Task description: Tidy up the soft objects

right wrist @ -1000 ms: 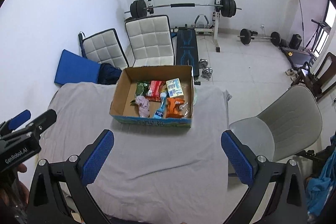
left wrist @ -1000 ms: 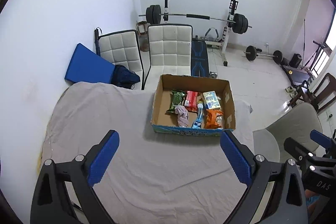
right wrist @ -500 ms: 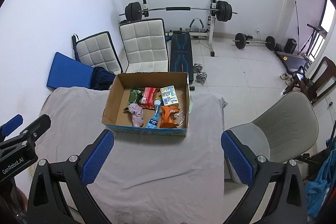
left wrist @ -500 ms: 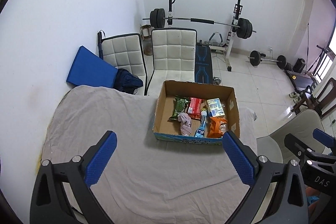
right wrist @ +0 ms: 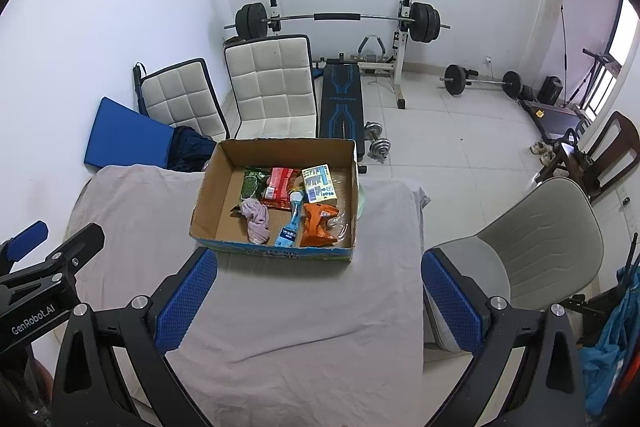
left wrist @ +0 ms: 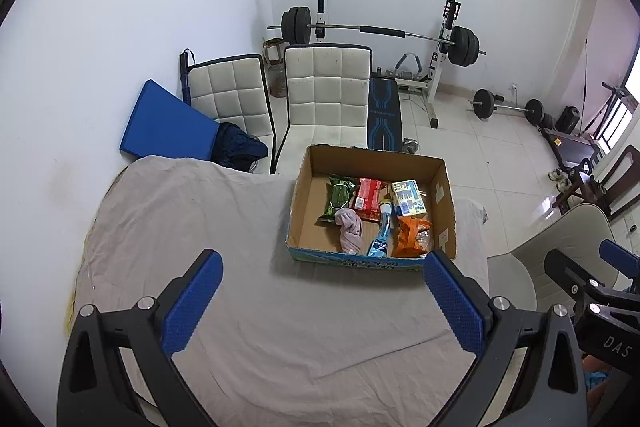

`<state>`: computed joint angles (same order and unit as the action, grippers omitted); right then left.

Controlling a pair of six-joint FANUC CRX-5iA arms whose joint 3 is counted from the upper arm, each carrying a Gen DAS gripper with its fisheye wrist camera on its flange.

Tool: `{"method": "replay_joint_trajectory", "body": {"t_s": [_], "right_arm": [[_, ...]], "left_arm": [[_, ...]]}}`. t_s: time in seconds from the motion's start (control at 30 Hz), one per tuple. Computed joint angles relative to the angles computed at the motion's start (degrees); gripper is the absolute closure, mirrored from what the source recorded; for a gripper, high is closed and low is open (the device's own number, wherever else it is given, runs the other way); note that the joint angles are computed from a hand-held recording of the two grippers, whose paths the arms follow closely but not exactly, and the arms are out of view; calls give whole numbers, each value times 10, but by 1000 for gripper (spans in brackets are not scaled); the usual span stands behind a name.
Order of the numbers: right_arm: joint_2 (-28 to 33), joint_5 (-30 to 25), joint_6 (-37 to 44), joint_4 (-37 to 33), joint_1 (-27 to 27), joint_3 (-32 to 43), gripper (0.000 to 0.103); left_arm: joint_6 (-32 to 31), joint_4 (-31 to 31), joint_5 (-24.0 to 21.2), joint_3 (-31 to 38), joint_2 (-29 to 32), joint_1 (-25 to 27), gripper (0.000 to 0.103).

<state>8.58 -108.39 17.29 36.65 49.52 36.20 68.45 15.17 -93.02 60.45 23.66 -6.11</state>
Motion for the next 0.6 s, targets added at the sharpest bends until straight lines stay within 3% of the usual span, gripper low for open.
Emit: {"method": "replay_joint_trajectory", "body": {"t_s": [0.6], "right_arm": [[4, -18, 10, 18, 0, 0, 0]], "left_arm": [[-9, -12, 19, -17, -8, -1, 0]]}}
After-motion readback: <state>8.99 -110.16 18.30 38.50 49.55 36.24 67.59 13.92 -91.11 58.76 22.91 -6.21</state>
